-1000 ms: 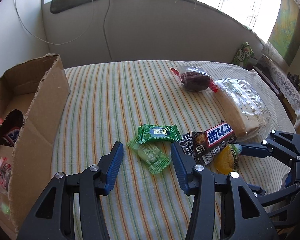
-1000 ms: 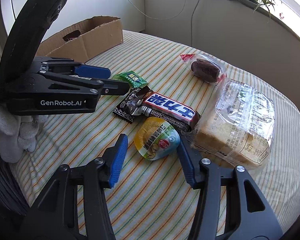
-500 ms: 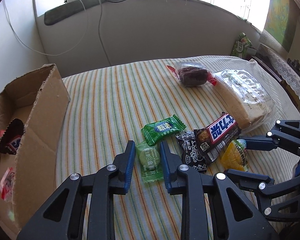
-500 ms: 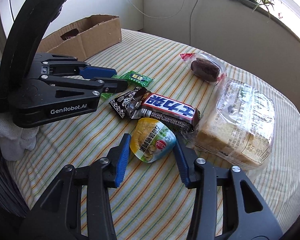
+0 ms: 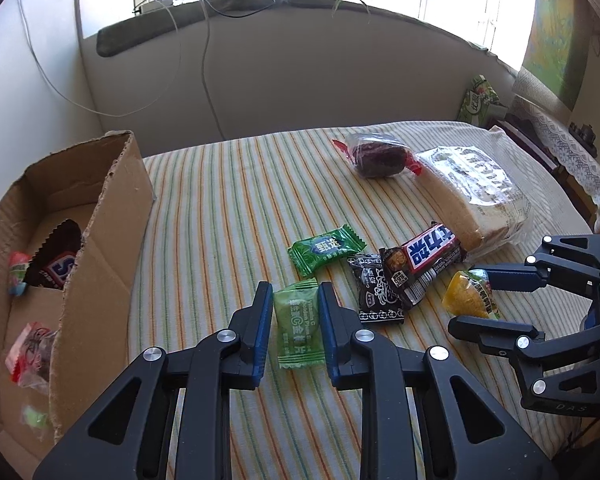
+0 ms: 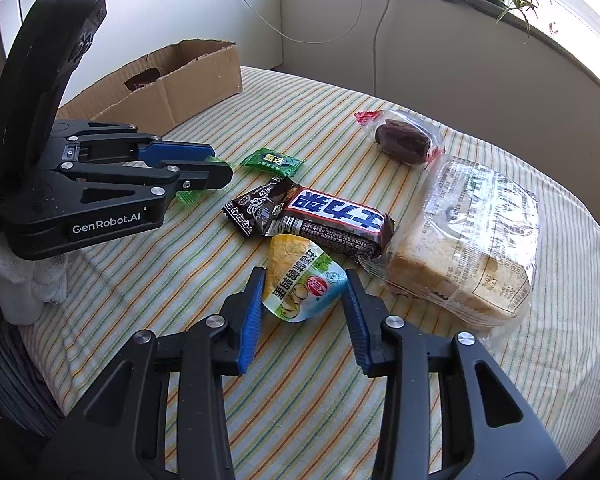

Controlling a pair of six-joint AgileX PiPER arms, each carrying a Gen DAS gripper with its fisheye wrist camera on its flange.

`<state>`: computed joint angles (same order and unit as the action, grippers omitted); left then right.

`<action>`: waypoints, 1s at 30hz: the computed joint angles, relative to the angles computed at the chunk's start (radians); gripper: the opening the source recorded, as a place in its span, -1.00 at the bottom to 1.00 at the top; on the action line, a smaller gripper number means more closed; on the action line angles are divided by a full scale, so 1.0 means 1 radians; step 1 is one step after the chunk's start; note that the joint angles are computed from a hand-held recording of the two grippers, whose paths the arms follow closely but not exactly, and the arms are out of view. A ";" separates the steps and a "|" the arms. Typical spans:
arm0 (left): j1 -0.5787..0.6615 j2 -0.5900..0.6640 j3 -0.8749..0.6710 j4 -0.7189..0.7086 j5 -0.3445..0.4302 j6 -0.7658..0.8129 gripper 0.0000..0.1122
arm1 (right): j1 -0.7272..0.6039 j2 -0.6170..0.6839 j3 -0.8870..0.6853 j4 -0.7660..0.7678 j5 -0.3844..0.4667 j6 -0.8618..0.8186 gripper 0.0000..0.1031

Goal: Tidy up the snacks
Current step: 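Grasp the green candy with the left tool while the right tool grasps the yellow-wrapped cake, then carry both snacks into the cardboard box and open both tools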

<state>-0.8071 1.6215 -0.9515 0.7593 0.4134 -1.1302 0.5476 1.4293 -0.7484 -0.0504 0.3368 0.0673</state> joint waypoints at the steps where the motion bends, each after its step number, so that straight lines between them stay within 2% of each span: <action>1: 0.005 -0.001 0.003 -0.031 -0.012 0.029 -0.62 | 0.004 -0.001 0.000 -0.014 0.005 0.014 -0.23; 5: -0.020 -0.025 0.021 0.013 0.003 -0.012 -0.62 | 0.018 -0.027 0.007 -0.064 0.010 0.082 -0.24; 14: 0.002 -0.223 0.089 0.118 0.006 -0.136 -0.62 | 0.073 -0.116 -0.069 -0.131 0.088 0.163 -0.24; 21: 0.085 -0.338 0.152 0.175 0.012 -0.194 -0.62 | 0.129 -0.066 -0.181 -0.144 0.115 0.186 -0.24; 30: 0.204 -0.452 0.247 0.209 0.023 -0.219 -0.62 | 0.245 0.059 -0.339 -0.214 0.137 0.253 -0.24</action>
<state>-0.6034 1.1698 -0.7049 0.9681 0.4359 -1.3493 0.7929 1.4881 -1.0876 -0.2648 0.4741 0.3204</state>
